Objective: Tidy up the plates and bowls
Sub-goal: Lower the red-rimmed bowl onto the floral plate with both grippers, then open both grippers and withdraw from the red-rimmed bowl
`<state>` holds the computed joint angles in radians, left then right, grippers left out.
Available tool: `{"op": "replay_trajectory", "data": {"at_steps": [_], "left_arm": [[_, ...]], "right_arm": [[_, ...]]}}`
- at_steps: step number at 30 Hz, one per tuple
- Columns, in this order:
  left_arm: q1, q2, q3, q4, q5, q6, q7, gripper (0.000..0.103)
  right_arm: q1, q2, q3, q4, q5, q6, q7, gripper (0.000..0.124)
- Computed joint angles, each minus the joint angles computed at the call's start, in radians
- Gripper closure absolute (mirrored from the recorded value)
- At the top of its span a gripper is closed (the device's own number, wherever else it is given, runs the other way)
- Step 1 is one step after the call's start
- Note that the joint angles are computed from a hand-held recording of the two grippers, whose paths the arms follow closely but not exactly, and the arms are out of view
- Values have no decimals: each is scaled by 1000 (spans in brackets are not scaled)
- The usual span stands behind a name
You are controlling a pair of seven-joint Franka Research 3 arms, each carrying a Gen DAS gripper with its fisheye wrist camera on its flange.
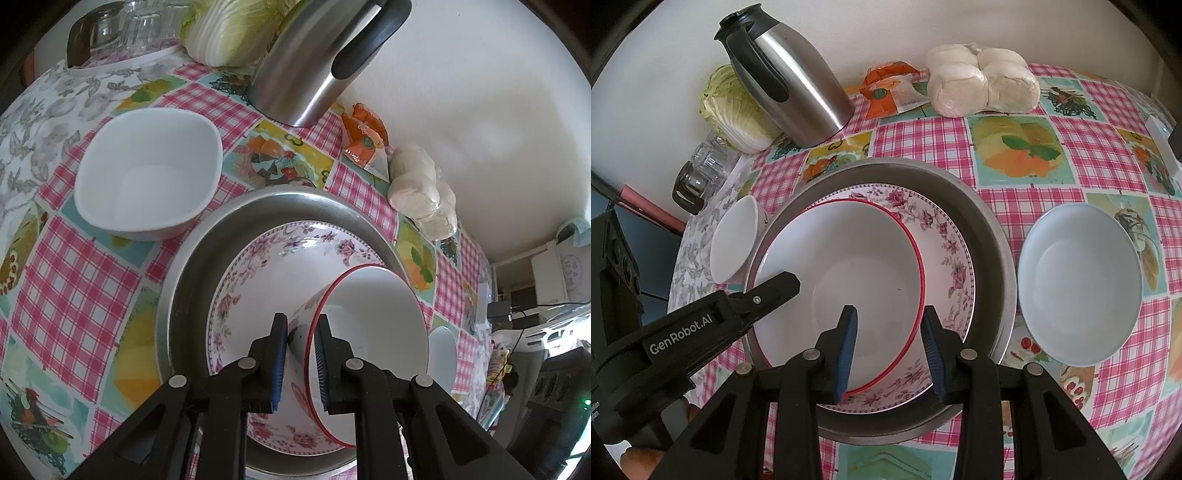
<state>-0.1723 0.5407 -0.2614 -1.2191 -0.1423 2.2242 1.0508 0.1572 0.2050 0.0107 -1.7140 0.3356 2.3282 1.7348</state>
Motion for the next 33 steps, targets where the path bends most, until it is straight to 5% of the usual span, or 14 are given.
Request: {"op": "replay_trajectory", "data": {"at_steps": [9, 11, 13, 21, 33], "left_arm": [[-6, -38, 8, -13, 34, 30, 24, 83], [-13, -47, 15, -11, 57, 29, 27, 74], [-20, -59, 23, -14, 80, 30, 27, 54], [-28, -96, 46, -38, 138, 12, -21, 35], [-52, -72, 73, 14, 260, -102, -67, 7]], "right_arm": [[6, -36, -6, -13, -44, 31, 12, 86], [5, -48, -6, -20, -45, 48, 9, 85], [5, -63, -4, -26, -42, 69, 0, 83], [21, -80, -7, -20, -145, 70, 35, 77], [25, -59, -16, -2, -230, 1, 105, 53]]}}
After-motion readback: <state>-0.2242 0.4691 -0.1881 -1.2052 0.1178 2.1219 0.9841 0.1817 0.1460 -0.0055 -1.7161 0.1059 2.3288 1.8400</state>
